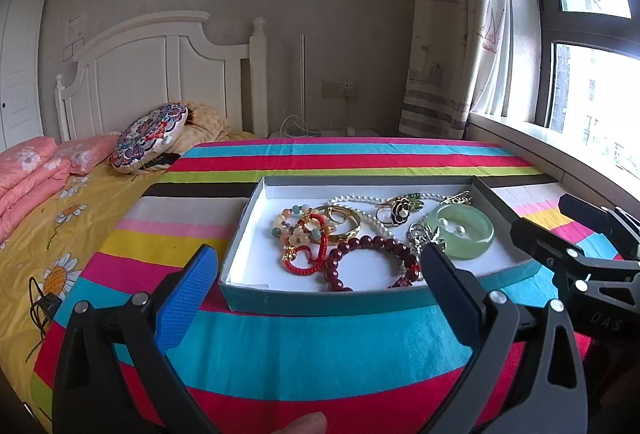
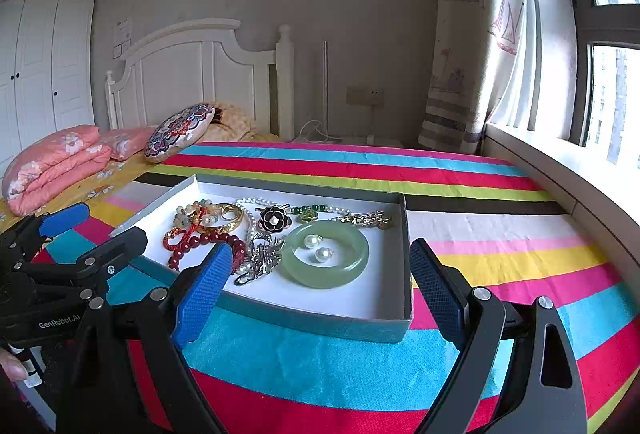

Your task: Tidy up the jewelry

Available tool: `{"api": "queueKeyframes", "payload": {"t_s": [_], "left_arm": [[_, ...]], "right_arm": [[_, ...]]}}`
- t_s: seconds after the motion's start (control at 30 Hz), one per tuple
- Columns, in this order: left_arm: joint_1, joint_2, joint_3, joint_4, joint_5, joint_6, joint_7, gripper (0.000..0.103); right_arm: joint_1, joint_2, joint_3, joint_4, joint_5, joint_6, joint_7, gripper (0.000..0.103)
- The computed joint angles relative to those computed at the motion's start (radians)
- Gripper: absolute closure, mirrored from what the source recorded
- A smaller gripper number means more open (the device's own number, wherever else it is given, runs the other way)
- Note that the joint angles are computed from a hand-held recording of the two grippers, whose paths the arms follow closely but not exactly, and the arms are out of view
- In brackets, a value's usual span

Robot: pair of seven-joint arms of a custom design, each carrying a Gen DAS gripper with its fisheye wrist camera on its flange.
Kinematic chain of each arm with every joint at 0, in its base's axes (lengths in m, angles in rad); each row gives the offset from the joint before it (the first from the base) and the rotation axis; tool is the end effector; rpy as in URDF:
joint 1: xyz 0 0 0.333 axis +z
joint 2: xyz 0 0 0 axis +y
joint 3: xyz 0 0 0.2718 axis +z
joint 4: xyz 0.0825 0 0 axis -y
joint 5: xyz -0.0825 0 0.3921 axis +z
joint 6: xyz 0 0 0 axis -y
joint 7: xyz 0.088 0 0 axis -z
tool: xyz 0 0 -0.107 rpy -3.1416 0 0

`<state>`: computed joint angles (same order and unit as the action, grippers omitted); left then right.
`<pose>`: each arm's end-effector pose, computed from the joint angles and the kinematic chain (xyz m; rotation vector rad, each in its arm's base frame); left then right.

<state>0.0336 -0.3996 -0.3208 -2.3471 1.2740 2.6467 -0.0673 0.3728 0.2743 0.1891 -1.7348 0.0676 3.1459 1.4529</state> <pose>0.4686 -0.1733 0.4917 -1.7016 1.2027 -0.7952 0.5829 0.3432 0.5179 -1.8054 0.9844 -0.6259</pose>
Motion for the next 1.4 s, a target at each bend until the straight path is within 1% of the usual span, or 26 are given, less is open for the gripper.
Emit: {"api": "queueKeyframes", "payload": {"t_s": [1.3, 1.4], "left_arm": [[-0.002, -0.001, 0.001, -0.002, -0.006, -0.004, 0.005, 0.003], [-0.004, 0.000, 0.002, -0.003, -0.015, -0.005, 0.021, 0.003]], "right_arm": [[-0.003, 0.006, 0.006, 0.010, 0.017, -0.015, -0.019, 0.017], [-0.002, 0.005, 0.005, 0.011, 0.017, -0.017, -0.020, 0.017]]}}
